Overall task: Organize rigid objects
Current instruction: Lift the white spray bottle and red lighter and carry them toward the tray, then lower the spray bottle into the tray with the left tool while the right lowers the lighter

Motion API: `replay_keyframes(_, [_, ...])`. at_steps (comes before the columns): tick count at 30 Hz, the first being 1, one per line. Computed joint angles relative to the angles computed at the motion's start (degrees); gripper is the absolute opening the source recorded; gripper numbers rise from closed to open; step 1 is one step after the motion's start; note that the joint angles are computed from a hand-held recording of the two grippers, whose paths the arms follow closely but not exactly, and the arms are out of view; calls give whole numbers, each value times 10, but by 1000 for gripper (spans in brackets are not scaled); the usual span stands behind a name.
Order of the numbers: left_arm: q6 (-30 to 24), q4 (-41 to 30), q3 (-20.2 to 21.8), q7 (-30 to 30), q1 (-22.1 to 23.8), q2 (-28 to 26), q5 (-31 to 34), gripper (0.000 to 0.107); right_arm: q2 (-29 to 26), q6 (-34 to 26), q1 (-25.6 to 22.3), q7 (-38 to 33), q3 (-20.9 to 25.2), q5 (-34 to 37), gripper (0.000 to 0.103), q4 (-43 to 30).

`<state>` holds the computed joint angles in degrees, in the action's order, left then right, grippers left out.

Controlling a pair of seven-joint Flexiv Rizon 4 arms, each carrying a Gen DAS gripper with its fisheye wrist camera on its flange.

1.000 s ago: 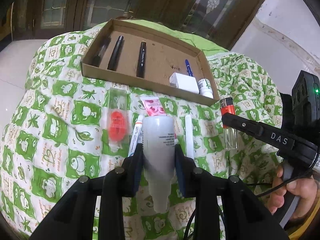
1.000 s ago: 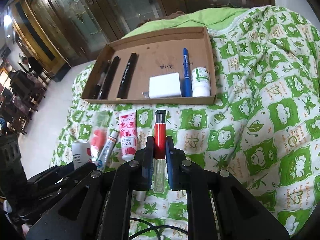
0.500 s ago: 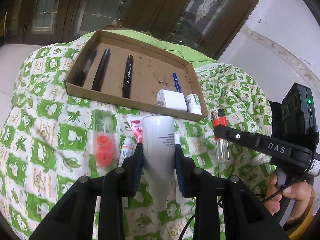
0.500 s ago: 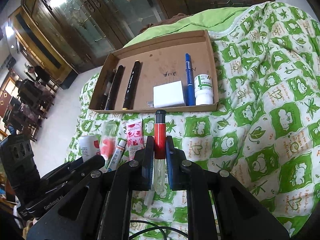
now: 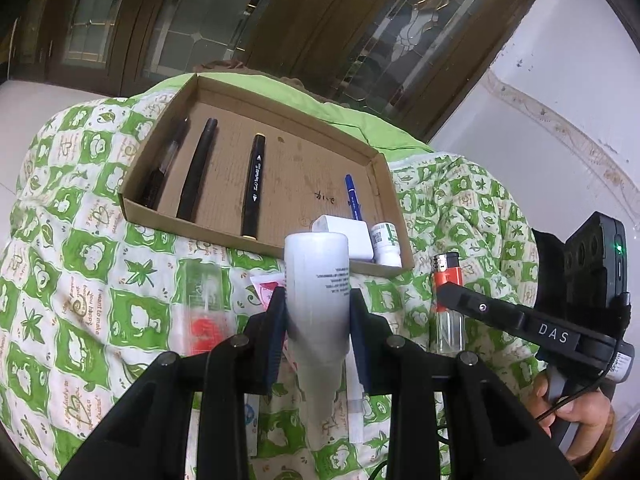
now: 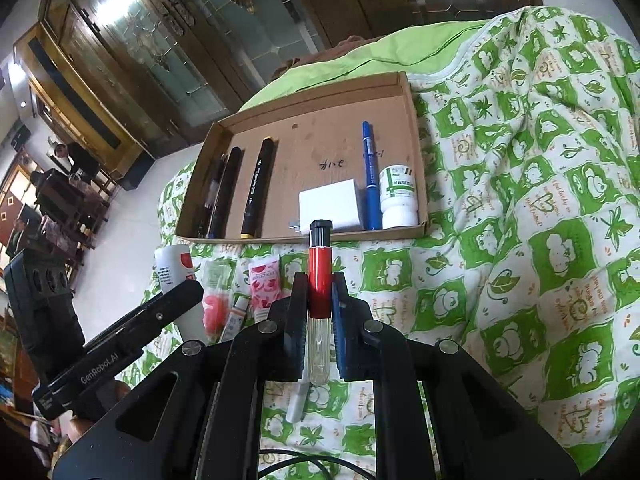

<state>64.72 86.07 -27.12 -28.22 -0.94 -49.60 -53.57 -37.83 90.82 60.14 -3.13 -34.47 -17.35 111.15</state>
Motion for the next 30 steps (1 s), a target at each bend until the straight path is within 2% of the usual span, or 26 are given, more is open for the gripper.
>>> replay_keyframes(5, [-7,-24,4,-2,-7,-10,9,30,-3,14,1,-6,-5,9,11,0])
replay_keyframes(11, [-10,-135,22,-19,-42,-65,71,30,-3,20,14,-17,-19,35,11,5])
replay_keyframes(14, [-31,-208,27,-34,-54,-103,100,30,-3,10,-1,-19,0,41,11,-2])
replay_keyframes(18, [-50,-281,55,-75,-72,-144,138,30,-10,-1,-58,-24,63,34,11,-35])
replay_keyframes(22, [-69,-355,74,-122,-83,-186,172,30,-19,-28,-99,-28,104,5,11,-70])
replay_keyframes(30, [-101,-452,79,-175,-92,-239,193,30,-24,-62,-127,4,113,-60,10,-107])
